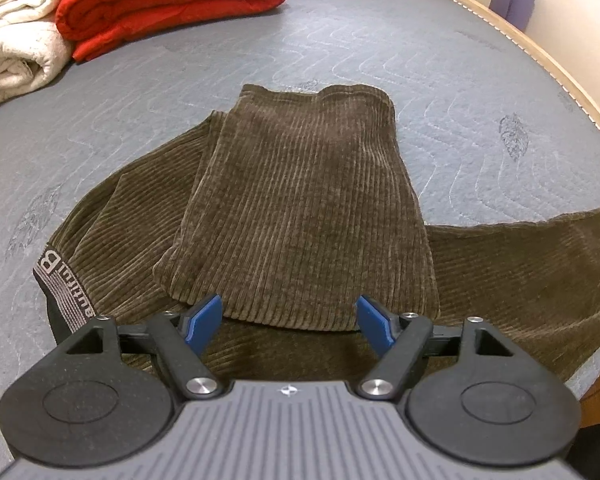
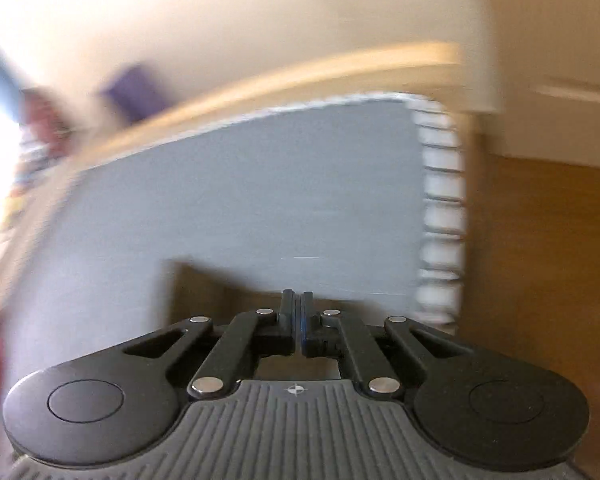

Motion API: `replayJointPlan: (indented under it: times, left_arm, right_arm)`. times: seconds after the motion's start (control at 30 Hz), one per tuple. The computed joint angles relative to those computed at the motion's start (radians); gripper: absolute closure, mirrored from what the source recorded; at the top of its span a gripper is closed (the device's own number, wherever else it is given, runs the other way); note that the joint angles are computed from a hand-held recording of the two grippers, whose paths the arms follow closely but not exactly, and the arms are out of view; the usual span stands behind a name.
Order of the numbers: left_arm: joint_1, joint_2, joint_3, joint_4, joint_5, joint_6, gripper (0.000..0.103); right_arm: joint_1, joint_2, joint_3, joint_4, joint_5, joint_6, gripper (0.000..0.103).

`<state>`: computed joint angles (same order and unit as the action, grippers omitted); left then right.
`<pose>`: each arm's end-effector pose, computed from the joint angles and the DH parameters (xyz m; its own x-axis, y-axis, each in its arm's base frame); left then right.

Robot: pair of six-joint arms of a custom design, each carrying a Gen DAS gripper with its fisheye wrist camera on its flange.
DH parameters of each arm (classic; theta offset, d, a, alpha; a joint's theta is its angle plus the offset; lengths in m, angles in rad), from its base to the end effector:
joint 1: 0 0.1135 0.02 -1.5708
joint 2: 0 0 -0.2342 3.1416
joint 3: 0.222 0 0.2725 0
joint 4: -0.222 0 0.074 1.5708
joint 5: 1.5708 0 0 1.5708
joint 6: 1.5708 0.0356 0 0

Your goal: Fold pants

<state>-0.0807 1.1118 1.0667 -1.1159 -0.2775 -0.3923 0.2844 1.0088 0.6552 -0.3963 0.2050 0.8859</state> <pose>0.2277 -0.0086 0.2721 -0.8328 -0.3015 -0.4642 -0.3784 0.9222 0.0799 0.2372 0.0618 0.2017 -0.5158 0.6392 -0.5704 0.4233 0.7690 0.4790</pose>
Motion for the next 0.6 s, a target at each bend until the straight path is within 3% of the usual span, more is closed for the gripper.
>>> replayJointPlan:
  times: [0.1,0.2,0.23,0.33,0.4,0.53,0.6]
  left_arm:
    - [-0.002,0.019,0.004,0.007,0.002,0.003,0.023]
    - [-0.002,0.035,0.003,0.014,-0.003,0.008,0.023]
    - [-0.001,0.041,0.004,0.015,-0.005,0.006,0.023]
    - [0.007,0.048,0.003,0.022,-0.006,0.004,0.022]
    - [0.01,0.059,0.005,0.023,-0.01,0.001,0.022]
    - [0.02,0.076,0.009,0.033,-0.008,0.01,0.022]
    - [0.023,0.086,0.011,0.034,-0.011,0.015,0.022]
  right_arm:
    - [0.067,0.122,0.052,0.143,-0.159,-0.082,0.095]
    - [0.13,0.315,0.163,0.213,-0.257,-0.119,0.08]
    - [0.143,0.383,0.209,0.219,-0.271,-0.115,0.069]
    - [0.153,0.58,0.362,0.158,-0.28,-0.04,0.05]
    - [0.153,0.704,0.469,0.08,-0.254,0.028,0.05]
    - [0.176,0.826,0.611,0.005,-0.157,0.047,0.051]
    - [0.208,0.901,0.717,-0.083,-0.07,0.029,0.059]
